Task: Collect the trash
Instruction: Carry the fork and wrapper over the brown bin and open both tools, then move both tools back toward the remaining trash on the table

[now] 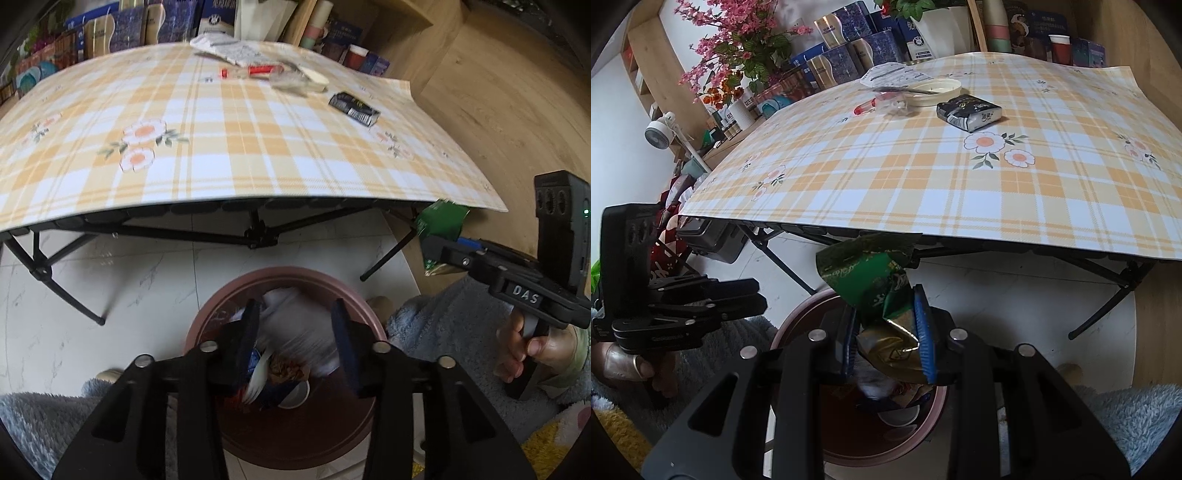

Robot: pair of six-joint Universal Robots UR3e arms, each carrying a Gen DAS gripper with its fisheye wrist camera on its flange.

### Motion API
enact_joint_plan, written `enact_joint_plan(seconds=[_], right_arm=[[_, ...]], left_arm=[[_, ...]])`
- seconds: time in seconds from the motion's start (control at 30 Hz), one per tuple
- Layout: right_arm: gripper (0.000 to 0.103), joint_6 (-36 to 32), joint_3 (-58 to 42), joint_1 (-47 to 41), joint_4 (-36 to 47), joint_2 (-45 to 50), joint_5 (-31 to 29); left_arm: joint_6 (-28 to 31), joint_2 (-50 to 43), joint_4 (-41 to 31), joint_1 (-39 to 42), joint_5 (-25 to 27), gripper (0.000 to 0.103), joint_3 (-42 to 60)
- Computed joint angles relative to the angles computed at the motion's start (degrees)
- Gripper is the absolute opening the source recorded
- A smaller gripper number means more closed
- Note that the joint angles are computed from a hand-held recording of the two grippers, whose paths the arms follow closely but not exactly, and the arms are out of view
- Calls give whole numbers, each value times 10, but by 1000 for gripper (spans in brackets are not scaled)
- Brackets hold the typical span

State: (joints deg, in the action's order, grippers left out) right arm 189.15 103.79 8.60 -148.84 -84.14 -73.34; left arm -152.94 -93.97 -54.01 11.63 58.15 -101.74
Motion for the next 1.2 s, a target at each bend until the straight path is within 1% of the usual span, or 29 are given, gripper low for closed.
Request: enact_joint_plan(seconds=[0.1, 0.2, 0.27, 0.3, 0.37, 0.47, 0.57, 0.67, 0.77, 0.83, 0.97, 1.03, 1.2], right_arm=[[30, -5, -3, 3, 2, 1, 0], [30, -9, -6, 7, 5, 3, -3], [30, -12, -9, 11, 8, 5, -5], [30, -14, -11, 12, 9, 7, -5], [30, -18, -15, 16, 15, 10, -7], [30, -25, -22, 23, 22, 15, -8], [30, -34, -34, 34, 30, 24, -12], [30, -48, -48, 48, 42, 33, -20], [30, -63, -67, 64, 60, 47, -30], [31, -73, -82, 73, 78, 58, -38], [31, -86, -103, 89, 105, 74, -52], [32, -89, -106, 92, 111, 77, -52], [33, -93, -109, 92, 120, 80, -50]], left_arm=[[-5, 14, 14, 10, -12, 48, -11], [-21, 33, 39, 27, -28, 58, -26], [-40, 52, 69, 42, -37, 71, -40], [-48, 61, 83, 48, -40, 73, -46], [-64, 87, 114, 69, -48, 82, -61], [-86, 121, 165, 102, -51, 91, -85], [-93, 152, 226, 124, -33, 93, -107], [-81, 185, 267, 152, -36, 97, -134], [-90, 204, 299, 174, -45, 97, -156], [-91, 208, 297, 181, -47, 97, -160], [-78, 189, 277, 154, -13, 97, -144], [-64, 194, 275, 152, -14, 97, -151], [-52, 202, 283, 148, -19, 97, -164]])
